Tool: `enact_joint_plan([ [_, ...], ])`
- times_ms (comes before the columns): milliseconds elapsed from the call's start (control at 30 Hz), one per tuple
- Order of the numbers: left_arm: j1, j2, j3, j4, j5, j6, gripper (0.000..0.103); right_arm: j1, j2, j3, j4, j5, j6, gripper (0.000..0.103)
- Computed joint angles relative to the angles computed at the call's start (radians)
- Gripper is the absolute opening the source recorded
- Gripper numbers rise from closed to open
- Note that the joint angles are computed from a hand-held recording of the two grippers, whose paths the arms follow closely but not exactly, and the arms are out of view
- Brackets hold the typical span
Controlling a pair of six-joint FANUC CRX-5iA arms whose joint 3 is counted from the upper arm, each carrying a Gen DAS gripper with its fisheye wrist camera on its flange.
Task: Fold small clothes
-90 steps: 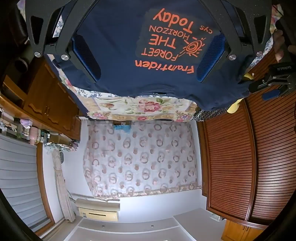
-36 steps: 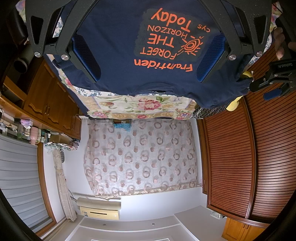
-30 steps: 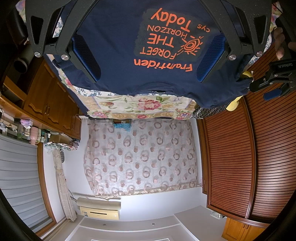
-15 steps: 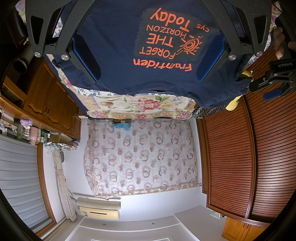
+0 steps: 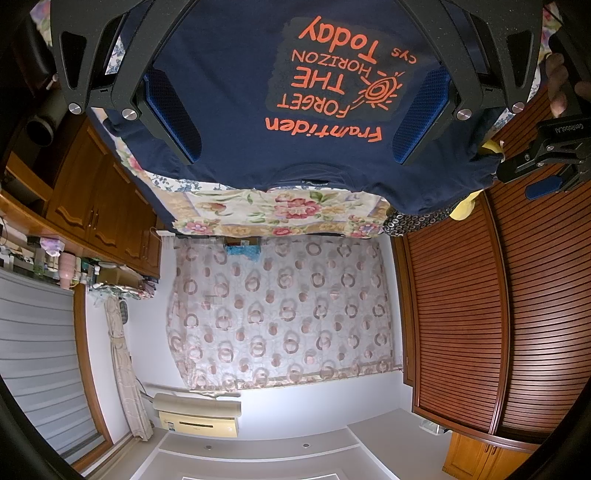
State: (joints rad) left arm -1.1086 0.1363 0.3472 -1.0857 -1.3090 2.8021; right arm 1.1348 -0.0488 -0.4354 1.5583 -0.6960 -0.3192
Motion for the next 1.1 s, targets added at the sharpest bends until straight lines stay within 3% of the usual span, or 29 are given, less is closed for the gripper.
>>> enact_joint_plan([
  [267,0.01,-0.003,0.019,0.044,-0.021,-0.041,0.103,-0.004,0.01,0.005,-0.017,0.05,0.031,0.103],
  [567,0.098,-0.085,-0.105,0.136,0.008,-0.047,0.103,-0.03,0.028,0.022,-0.086,0.16,0.115,0.103],
  [833,0.188,-0.181,-0.233,0.187,0.054,-0.036,0.103,-0.036,0.082,0.104,-0.328,0.23,0.371,0.103],
  [1100,0.311,-0.269,-0.355,0.273,0.156,-0.082,0.097,-0.019,0.125,0.202,-0.549,0.212,0.637,0.103],
])
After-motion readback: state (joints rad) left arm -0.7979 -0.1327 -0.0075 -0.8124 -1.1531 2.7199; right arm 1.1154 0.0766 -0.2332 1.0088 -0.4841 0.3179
